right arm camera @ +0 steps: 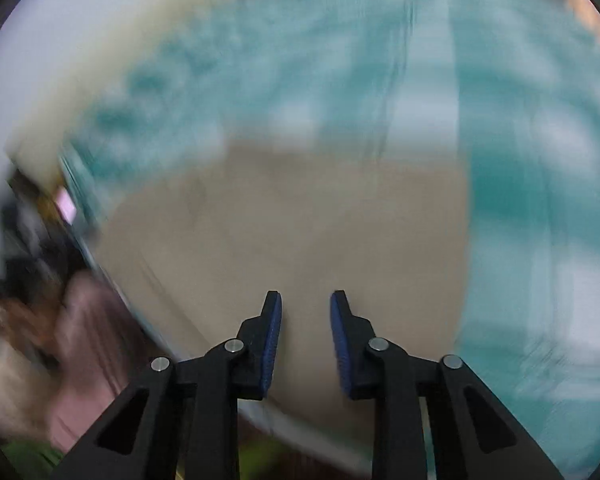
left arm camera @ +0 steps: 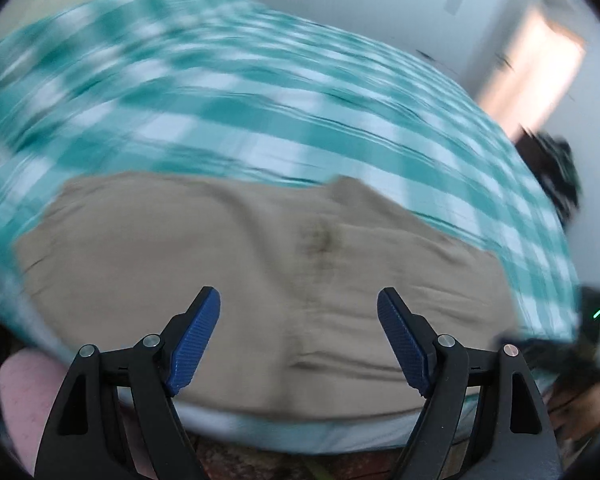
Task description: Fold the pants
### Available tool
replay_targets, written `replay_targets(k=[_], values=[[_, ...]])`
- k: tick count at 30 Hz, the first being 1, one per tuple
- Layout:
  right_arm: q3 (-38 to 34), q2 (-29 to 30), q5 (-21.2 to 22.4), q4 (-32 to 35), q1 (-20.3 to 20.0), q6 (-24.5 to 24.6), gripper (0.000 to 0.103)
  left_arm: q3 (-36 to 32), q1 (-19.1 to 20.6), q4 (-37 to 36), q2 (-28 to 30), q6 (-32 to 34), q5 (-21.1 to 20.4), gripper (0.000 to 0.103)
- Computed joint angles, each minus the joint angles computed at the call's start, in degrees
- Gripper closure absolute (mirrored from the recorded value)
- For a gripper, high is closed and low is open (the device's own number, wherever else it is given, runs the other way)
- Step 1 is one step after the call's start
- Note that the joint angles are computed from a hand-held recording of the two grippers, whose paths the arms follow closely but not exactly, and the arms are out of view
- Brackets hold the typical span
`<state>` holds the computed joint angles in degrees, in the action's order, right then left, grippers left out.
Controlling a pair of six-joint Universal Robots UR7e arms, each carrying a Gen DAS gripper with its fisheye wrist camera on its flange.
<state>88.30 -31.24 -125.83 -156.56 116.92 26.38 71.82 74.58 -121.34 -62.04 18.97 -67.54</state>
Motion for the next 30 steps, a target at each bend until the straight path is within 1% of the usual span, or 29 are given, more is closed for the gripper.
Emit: replay_targets(k=[1, 2, 3, 4, 5, 6, 7, 8, 9, 10, 11, 13, 15, 16, 17, 18, 19, 20, 21, 23, 24, 25, 26, 27, 28, 29, 30], values=[[-0.3, 2.2, -3.8, -0.4, 0.8, -2.1, 0.078, 1.0, -0.9, -0.1, 0.5, 1.1, -0.2, 0.02], [-0.7, 4.0, -8.2, -3.2, 2.4, -5.1, 0.078, 2.1, -1.7, -0.3, 0.8, 2.4, -0.4, 0.019], [-1.0, 4.7, -10.2, -4.0, 3.1, -5.7, 0.078, 3.3, -2.4, -0.8, 1.2, 3.6, -0.1, 0.017], [-0.8, 4.6, -10.3, -4.4, 3.2, -4.5, 0.078, 4.7, -2.9, -1.3, 1.7, 5.1, 0.7, 0.017], [-0.3, 4.0, -9.3, -4.9, 3.0, -3.1, 0.078, 5.8, -3.2, -2.1, 2.1, 6.4, 2.1, 0.017], [0.0, 3.1, -8.3, -4.3, 2.7, -2.0, 0.078, 7.3, -3.5, -3.2, 2.5, 7.8, 5.3, 0.019], [-0.3, 2.1, -8.0, -1.8, 2.9, -0.4, 0.079, 8.3, -3.5, -3.0, 2.9, 8.0, 9.3, 0.028], [-0.9, 1.6, -8.7, -0.4, 3.4, 0.5, 0.079, 8.2, -3.2, -1.1, 3.1, 6.7, 11.0, 0.032], [-1.5, 1.0, -10.0, -0.7, 4.3, -0.2, 0.079, 7.6, -2.3, 1.3, 3.1, 4.8, 10.5, 0.033], [-2.3, 1.0, -11.2, -2.4, 4.9, -2.1, 0.079, 7.3, -1.2, 1.7, 2.4, 3.7, 8.1, 0.033], [-3.2, 1.1, -12.2, -3.6, 5.3, -3.6, 0.079, 7.7, -0.6, 1.0, 1.8, 4.0, 6.9, 0.033], [-5.9, 1.7, -13.4, -4.8, 5.1, -6.0, 0.078, 8.8, -0.8, -0.4, 1.0, 5.3, 7.7, 0.033], [-8.7, 2.6, -13.0, -2.8, 3.9, -5.9, 0.077, 9.5, -1.0, -1.1, 0.8, 4.9, 8.3, 0.032], [-9.7, 3.0, -11.8, -1.2, 2.6, -4.8, 0.077, 10.5, -1.2, -2.2, 0.4, 5.2, 8.6, 0.032], [-10.1, 3.3, -10.0, 1.3, 0.9, -2.3, 0.077, 10.9, -1.1, -3.1, 0.4, 5.9, 8.8, 0.032], [-10.3, 3.5, -8.4, 6.2, -1.1, 1.9, 0.077, 11.7, -1.1, -4.1, 0.2, 6.6, 8.9, 0.032], [-9.7, 3.7, -6.2, 9.4, -3.1, 4.2, 0.079, 12.4, -1.0, -4.9, -0.1, 7.4, 8.6, 0.032], [-9.9, 4.0, -5.7, 10.1, -3.7, 4.5, 0.084, 12.7, -1.0, -5.3, -0.2, 8.1, 8.6, 0.032], [-9.4, 4.2, -6.6, 8.5, -3.6, 3.8, 0.085, 12.7, -1.1, -5.6, 0.0, 8.3, 8.6, 0.032], [-9.6, 3.4, -8.6, 10.4, -1.9, 6.5, 0.085, 12.4, -0.8, -5.3, -0.2, 8.0, 7.7, 0.032], [-9.1, 3.1, -9.7, 9.0, -0.7, 6.0, 0.085, 12.3, -0.7, -5.1, -0.1, 7.8, 7.3, 0.032], [-8.4, 2.9, -11.3, 5.8, 1.1, 3.5, 0.085, 12.3, -0.5, -5.4, -0.1, 7.9, 7.0, 0.031], [-8.0, 2.9, -12.4, 4.6, 2.0, 2.4, 0.084, 12.5, -0.5, -5.9, -0.1, 8.1, 7.0, 0.031], [-7.1, 3.0, -14.5, 2.0, 3.6, 1.1, 0.084, 12.9, -0.5, -6.4, -0.2, 8.3, 7.0, 0.031], [-6.2, 3.1, -15.2, -0.3, 4.3, 0.5, 0.083, 13.2, -0.5, -7.0, -0.3, 8.4, 6.9, 0.03], [-4.5, 3.2, -15.3, -3.2, 4.7, 0.7, 0.077, 13.3, -0.5, -7.2, -0.4, 8.5, 6.8, 0.03], [-2.9, 3.3, -14.6, -4.3, 4.6, 2.0, 0.072, 13.3, -0.4, -7.3, -0.4, 8.6, 6.6, 0.03]])
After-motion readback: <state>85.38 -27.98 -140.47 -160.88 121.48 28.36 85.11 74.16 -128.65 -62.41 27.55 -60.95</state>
